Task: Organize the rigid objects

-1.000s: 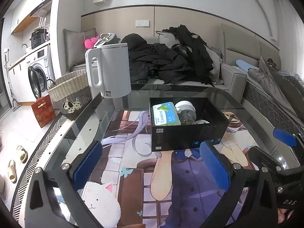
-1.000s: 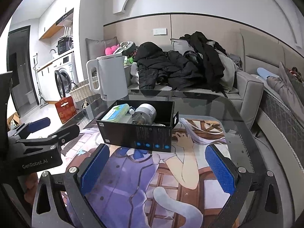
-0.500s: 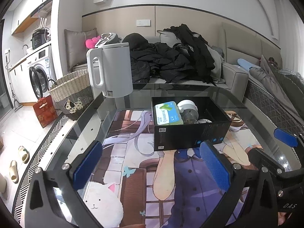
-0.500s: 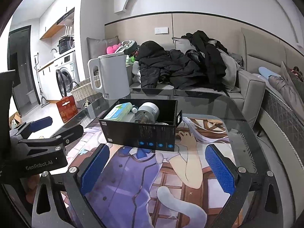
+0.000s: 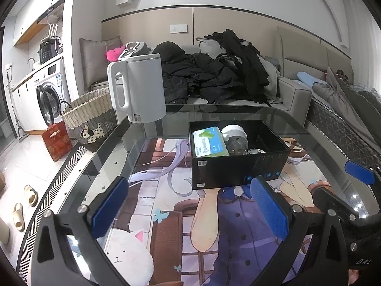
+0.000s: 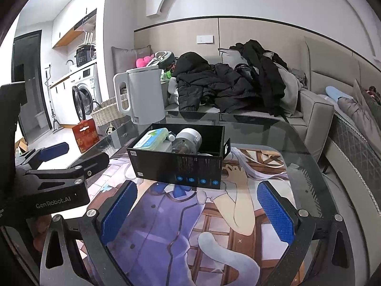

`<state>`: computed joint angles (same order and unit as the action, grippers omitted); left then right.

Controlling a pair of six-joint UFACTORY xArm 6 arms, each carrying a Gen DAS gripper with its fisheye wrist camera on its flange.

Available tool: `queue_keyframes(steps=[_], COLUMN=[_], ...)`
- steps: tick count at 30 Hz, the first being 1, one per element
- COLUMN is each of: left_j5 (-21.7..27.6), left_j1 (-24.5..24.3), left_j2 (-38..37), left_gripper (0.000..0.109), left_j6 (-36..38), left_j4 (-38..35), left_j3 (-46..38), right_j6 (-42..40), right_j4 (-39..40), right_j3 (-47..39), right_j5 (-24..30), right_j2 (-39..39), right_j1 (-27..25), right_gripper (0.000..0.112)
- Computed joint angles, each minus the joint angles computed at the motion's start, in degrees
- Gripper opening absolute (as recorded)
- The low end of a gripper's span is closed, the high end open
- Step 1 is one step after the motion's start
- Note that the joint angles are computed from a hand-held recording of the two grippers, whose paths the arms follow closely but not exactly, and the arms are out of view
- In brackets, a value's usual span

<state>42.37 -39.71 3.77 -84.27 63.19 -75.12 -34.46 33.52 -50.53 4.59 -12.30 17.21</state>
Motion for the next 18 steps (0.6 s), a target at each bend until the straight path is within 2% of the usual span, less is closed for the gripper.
queue_keyframes(steps=[18], left_j5=[0.12], left_j1=[0.05], left_j2=[0.2], left_gripper=[0.103], left_j6=[0.15], left_j4=[-0.43], left_j3=[-0.26], right_j6=[0.35], right_j4=[-0.46], right_j3=[-0.41], right_j5=[1.15], right_j2=[0.1], right_j1=[-0.61], right_gripper=[0.102])
